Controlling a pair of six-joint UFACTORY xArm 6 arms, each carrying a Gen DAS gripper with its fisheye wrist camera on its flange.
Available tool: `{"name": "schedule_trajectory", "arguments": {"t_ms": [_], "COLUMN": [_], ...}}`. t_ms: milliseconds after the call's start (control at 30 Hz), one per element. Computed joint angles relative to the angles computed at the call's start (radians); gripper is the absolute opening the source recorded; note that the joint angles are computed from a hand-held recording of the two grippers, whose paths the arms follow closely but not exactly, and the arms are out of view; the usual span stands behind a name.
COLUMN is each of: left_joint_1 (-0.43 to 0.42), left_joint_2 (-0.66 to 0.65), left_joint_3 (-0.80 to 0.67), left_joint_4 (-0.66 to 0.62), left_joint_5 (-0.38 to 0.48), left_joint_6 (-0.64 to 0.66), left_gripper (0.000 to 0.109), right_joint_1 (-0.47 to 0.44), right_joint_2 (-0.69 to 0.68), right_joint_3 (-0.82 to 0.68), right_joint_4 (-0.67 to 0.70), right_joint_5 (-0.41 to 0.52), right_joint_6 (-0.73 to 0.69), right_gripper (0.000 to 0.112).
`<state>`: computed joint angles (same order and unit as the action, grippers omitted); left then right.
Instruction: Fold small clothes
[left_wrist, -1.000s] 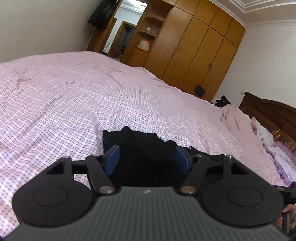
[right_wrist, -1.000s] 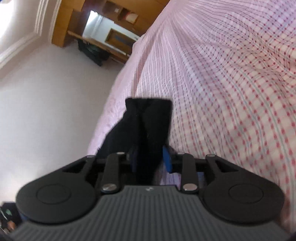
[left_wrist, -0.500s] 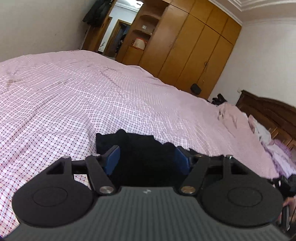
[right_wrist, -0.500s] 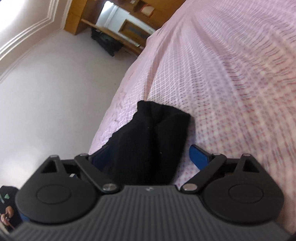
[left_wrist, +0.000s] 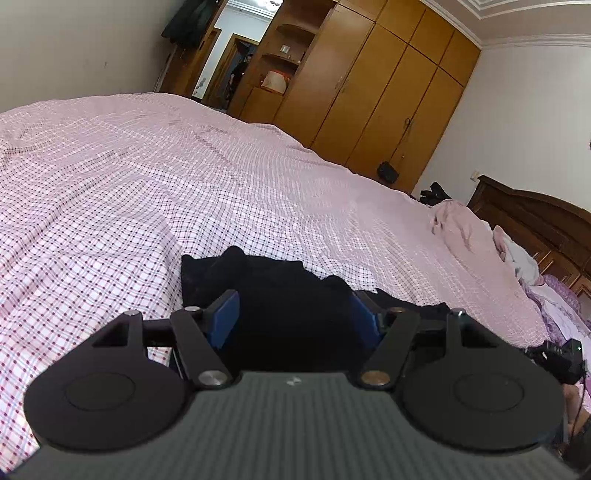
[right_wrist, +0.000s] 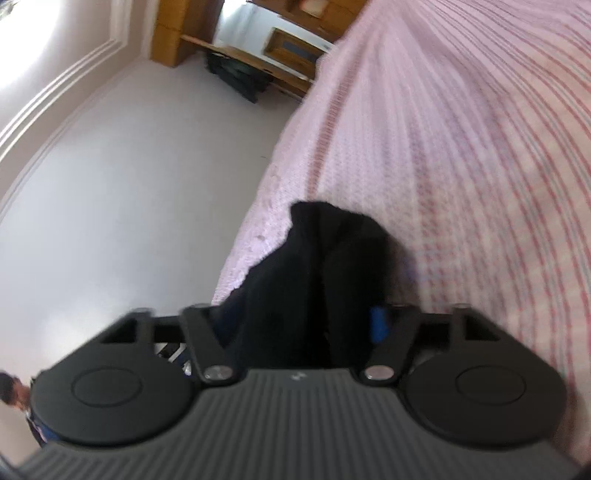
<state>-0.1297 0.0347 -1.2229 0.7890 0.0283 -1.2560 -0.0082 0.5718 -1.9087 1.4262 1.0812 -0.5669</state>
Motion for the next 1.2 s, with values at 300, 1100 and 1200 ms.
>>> {"name": "schedule_trajectory", "arguments": {"t_ms": [300, 1100, 1200], "left_joint_1": [-0.011, 0.006, 0.014], "left_joint_2": [0.022, -0.029, -0.05], "left_joint_3": [-0.029, -0.044, -0.029], "left_joint_4": [0.056, 0.293, 0.297], "left_joint_5": [0.027, 0.079, 0.081], "left_joint_6": [-0.017, -0.2, -0.188], "left_gripper": [0.071, 0.071, 0.071], "right_joint_1": [0.045, 0.211, 0.238], "right_joint_2": [-0.03, -0.094, -0.047], "right_joint_3": [0.043, -0.152, -0.289], "right_joint_4": [-0.043, -0.777, -0.937], "right_joint_5": [-0.102, -0.29, -0.214], "right_joint_6": [0.018, 0.732, 0.915], "right_gripper": [0.02, 0.01, 0.01]}}
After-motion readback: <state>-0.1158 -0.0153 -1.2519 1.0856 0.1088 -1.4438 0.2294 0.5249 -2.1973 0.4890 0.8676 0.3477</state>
